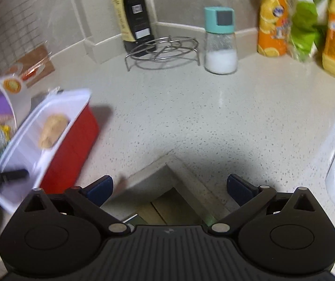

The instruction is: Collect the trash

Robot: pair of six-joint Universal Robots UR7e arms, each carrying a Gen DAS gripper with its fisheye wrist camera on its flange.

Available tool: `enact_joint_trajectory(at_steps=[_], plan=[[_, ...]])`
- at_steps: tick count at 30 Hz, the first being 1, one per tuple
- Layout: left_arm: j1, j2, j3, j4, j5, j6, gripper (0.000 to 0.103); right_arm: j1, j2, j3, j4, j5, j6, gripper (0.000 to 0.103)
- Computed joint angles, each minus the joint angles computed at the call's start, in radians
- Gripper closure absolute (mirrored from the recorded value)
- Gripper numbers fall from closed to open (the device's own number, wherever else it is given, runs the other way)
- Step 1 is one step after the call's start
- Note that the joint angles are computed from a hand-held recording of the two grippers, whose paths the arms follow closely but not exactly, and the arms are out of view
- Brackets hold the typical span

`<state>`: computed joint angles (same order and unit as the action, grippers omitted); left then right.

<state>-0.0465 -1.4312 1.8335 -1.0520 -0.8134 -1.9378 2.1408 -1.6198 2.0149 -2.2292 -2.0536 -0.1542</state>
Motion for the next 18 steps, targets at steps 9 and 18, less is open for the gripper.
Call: enact_joint_trajectory(at_steps=[9, 18], plan=[[-0.073, -0.012, -0.026, 0.154, -0.038, -0.140, 0.087, 0.068, 0.060, -0.032, 0.011, -0.092, -0.007, 0.019], [-0.100, -0.078, 0.020, 0.078, -0.039, -0.103, 0.087, 0.200, 0.093, -0.113, 0.072, 0.213, -0.112, 0.044]])
